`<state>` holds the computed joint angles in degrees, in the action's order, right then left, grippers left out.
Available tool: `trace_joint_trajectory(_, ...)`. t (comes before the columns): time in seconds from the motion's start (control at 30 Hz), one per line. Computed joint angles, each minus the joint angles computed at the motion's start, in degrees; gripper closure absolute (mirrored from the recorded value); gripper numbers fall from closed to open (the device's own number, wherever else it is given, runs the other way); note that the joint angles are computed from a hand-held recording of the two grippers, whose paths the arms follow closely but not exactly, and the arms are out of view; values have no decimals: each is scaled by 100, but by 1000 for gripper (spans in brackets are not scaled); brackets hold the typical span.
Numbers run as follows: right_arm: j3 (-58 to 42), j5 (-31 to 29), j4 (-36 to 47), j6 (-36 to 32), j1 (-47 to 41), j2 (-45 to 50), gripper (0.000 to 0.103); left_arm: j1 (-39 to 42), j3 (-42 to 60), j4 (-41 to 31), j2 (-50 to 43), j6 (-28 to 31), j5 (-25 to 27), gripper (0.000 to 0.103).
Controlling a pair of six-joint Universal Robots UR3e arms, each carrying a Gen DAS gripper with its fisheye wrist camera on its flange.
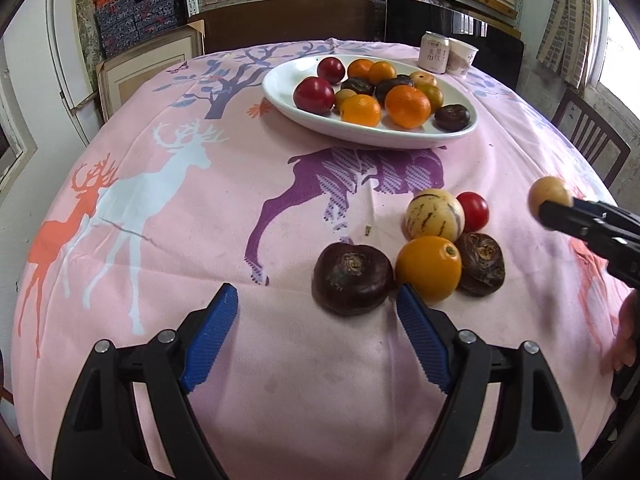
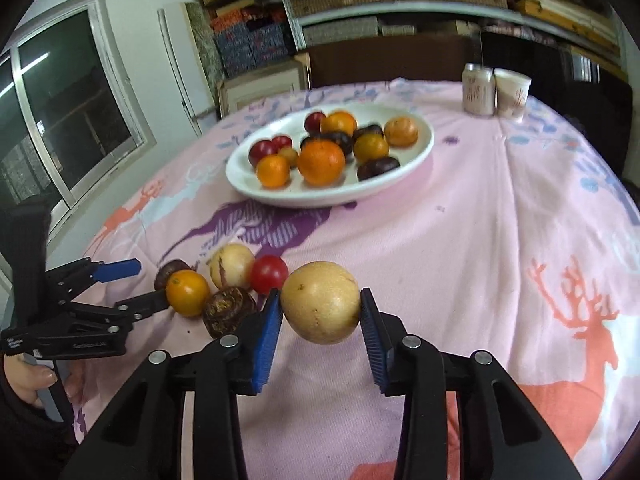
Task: Organize fruits
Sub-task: 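Grasp a pale yellow round fruit with the right tool while the left tool grasps a dark purple fruit, then carry both fruits onto the white plate and open both tools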
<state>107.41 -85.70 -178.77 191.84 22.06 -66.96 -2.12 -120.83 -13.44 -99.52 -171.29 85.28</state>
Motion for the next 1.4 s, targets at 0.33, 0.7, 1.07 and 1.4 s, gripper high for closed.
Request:
trace_joint_trajectory(0.33,48,8,-48,-39,-48,-72,63,-24,530,-392,-401,104,-104,41)
trace_joint_trajectory(0.7,119,83,-216,-118,-49,-66,63,69,-37,18,18,281,-436,62)
trace_joint_trajectory(1.07,173,45,-335,-105,-25,-81,63,423,-500,202,697,161,-935,62)
trace_joint_trajectory(1.4,438,29,-403,-121,-45,-585,64,586,-314,11,1227,105,-1352,62)
